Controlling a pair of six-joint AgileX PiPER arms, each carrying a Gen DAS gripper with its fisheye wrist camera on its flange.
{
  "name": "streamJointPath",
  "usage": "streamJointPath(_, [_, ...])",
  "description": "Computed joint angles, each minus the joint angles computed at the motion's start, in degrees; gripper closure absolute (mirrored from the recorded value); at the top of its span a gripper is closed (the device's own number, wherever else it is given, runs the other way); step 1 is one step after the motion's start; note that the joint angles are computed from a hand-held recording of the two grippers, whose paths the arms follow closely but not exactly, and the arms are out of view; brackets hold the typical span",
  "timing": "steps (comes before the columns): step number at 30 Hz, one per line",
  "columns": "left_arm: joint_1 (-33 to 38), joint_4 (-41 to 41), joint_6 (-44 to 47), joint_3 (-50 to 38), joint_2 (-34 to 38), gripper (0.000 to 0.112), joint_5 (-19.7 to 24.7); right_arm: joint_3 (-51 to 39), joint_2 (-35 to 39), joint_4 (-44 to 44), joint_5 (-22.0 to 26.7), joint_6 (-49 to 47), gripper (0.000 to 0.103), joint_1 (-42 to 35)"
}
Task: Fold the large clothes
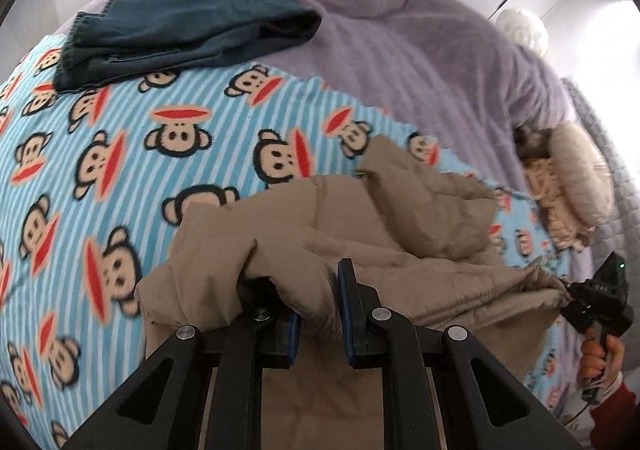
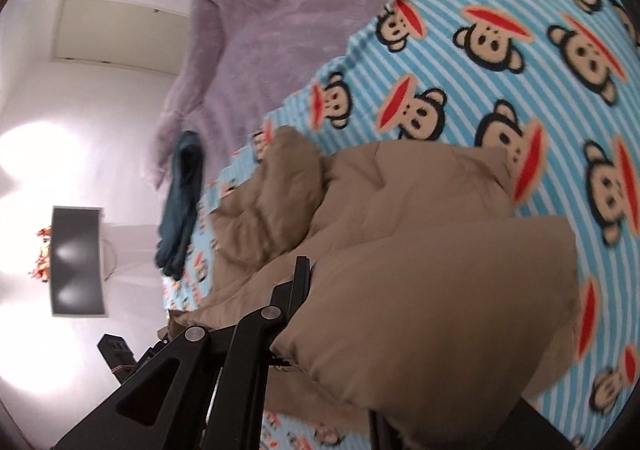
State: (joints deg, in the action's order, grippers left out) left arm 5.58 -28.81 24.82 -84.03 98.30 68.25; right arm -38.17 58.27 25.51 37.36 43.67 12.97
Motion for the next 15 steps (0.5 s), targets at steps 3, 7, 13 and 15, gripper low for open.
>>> streamJointPath(3, [-2.38, 1.47, -1.3, -0.44, 3.89, 0.094, -4.42, 1.81, 7.25, 8.42, -4.33, -11.16, 0.096, -3.94])
streamJointPath(7, [-5.3, 4.57, -3.85, -1.1, 7.4, 0.093, -9.39, 4.25, 15.82, 22.47, -9.82, -26.56, 0.096, -6.71])
streamJointPath(13, [-6.11, 4.91, -2.39, 0.57, 4.76, 0.066, -11.85, 5.35, 17.83, 29.46, -12.62, -33.22, 0.094, -6.92])
streamJointPath(15, [-5.22, 2.93, -0.09, 1.31, 2.44, 0.045, -11.28, 5.05, 15.95, 26.07, -11.11, -30.18, 0.087, -7.24])
